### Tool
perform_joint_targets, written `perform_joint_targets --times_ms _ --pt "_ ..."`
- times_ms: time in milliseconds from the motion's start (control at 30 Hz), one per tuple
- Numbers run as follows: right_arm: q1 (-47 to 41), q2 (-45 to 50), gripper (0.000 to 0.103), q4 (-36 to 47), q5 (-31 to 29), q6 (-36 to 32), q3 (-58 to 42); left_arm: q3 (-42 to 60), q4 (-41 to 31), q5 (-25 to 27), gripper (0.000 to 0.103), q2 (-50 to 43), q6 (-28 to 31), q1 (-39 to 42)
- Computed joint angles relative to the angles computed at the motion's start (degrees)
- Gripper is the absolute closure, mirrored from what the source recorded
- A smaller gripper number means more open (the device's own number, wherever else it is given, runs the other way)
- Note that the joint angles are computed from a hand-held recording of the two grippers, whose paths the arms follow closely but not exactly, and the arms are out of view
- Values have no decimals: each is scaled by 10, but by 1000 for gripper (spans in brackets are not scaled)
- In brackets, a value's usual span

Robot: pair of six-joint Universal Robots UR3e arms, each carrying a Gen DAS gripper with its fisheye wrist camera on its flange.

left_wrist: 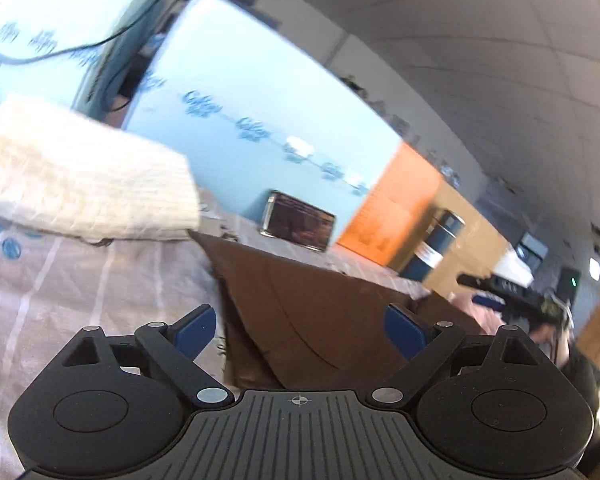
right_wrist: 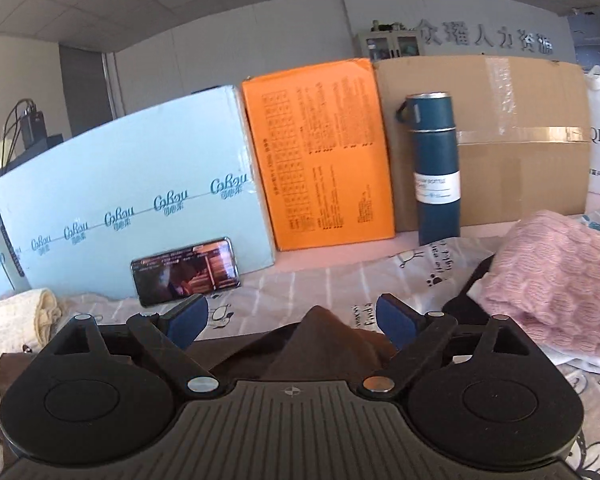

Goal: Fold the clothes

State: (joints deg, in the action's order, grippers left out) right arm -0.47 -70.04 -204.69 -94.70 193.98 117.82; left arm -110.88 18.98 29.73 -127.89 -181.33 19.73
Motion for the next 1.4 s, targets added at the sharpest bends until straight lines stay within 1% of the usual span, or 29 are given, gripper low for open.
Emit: perform_joint_targets --times_ms 67,167,233,333,367,400,433,500,533,567,600,633,667,700,733,767,800,833,867,933,1033,1100,1233,1300,1333,1367,1400 --pt "9 24 12 50 -16 5 -49 82 -58 26 10 -32 -45 -20" --pt "7 52 12 112 -37 22 -102 171 -96 31 10 -78 -52 -47" --pt "-6 63 12 143 -33 29 -119 216 -113 38 10 -102 -62 -63" --pt "-25 70 12 161 -20 43 -121 252 -110 -20 10 -139 -71 -66" --pt "-30 71 13 156 -12 44 -116 254 -112 -45 10 -144 -57 -65" --pt "-35 72 13 150 -5 44 -111 248 -120 -68 10 -144 -30 -65" --pt "-39 74 15 146 2 44 -107 241 -134 -80 10 -139 -2 -66" --pt "-40 82 16 143 2 46 -112 228 -159 -55 10 -124 37 -77" --pt "-39 86 21 142 0 46 -115 225 -164 -38 11 -120 48 -83" --pt "-37 89 24 142 -5 46 -117 223 -164 -19 12 -118 52 -89" --pt "-34 90 29 143 -11 47 -118 219 -160 0 16 -114 58 -95" --pt "-32 90 34 141 -16 47 -115 213 -153 18 29 -110 70 -102" --pt "-31 90 36 136 -19 46 -111 207 -152 34 49 -104 87 -108" --pt "-30 88 41 131 -21 45 -107 202 -153 51 59 -97 103 -115" --pt "-30 87 51 128 -23 43 -102 196 -148 66 78 -92 116 -122" --pt "-28 86 56 124 -27 39 -99 190 -136 78 89 -88 126 -127" --pt "-26 85 62 118 -30 34 -94 184 -122 81 92 -86 129 -129" --pt "-25 83 67 105 -29 25 -86 178 -103 71 96 -85 124 -127" --pt "-24 80 70 93 -27 15 -78 172 -84 62 98 -85 118 -124" --pt "-24 71 82 64 -19 3 -58 159 -37 32 99 -80 96 -115" --pt "-28 45 92 18 2 -4 -18 147 53 -17 99 -78 39 -100" --pt "-35 19 95 -27 19 -3 22 138 115 -37 99 -78 3 -93" --pt "-59 -45 96 -135 51 10 125 120 231 -80 99 -74 -81 -77" --pt "-78 -84 96 -194 69 17 193 123 309 -116 99 -76 -155 -65" --pt "-91 -105 96 -224 79 20 229 130 354 -133 99 -80 -202 -59" --pt "-105 -128 96 -255 91 23 267 146 404 -152 99 -86 -261 -54" --pt "-123 -152 96 -291 104 26 312 173 463 -170 99 -96 -339 -50"
